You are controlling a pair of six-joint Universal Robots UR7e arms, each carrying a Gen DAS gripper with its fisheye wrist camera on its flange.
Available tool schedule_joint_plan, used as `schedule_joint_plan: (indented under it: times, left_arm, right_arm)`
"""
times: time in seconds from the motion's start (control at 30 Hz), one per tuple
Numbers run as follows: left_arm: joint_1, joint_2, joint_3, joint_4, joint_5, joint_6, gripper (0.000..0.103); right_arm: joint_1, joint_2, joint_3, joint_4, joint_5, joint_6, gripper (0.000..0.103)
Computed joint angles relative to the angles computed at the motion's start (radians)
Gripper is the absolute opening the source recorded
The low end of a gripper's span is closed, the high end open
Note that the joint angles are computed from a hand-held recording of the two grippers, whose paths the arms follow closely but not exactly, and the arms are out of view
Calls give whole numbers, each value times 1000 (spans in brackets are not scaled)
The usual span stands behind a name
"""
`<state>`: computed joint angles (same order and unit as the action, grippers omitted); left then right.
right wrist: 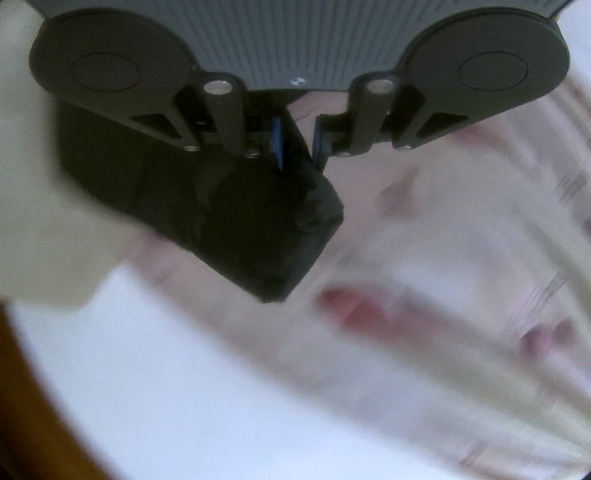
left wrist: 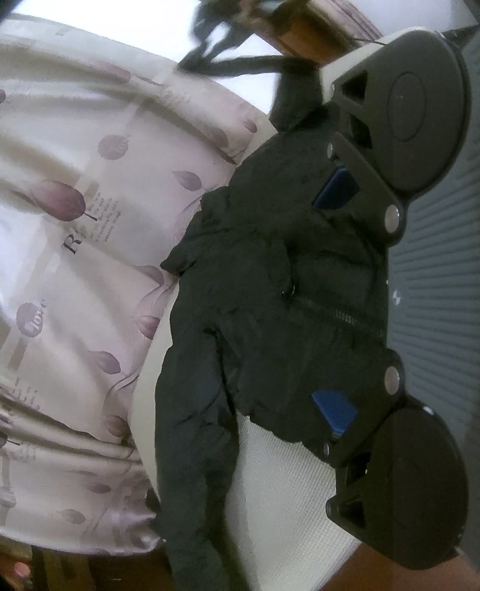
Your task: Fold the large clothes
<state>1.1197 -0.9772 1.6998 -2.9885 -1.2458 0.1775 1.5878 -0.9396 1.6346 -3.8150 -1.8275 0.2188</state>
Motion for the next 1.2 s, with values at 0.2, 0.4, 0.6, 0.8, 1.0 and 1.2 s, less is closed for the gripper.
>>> schedule_joint_plan:
  times: [0.2, 0.4, 0.6, 0.8, 1.0, 1.2]
  left_arm:
    - [20, -3, -4, 10, -5, 13, 103]
    - [49, -7, -20, 38, -17, -8, 103]
    - [65, -10, -27, 44, -14, -8, 103]
    - [73, -8, -35, 46, -9, -30, 103]
    - [82, -16, -43, 14, 13, -36, 103]
    - [131, -9, -99, -34, 23, -115, 102]
  right_arm:
    - [44, 219, -232, 156, 113, 42, 16]
    - [73, 378, -353, 278, 155, 44, 16]
    - [71, 445, -373, 376, 179, 24, 16]
    - [91, 483, -438, 557, 100, -102, 18]
    - [103, 471, -429, 619, 53, -190, 39]
    - [135, 376, -218, 395, 124, -275, 81]
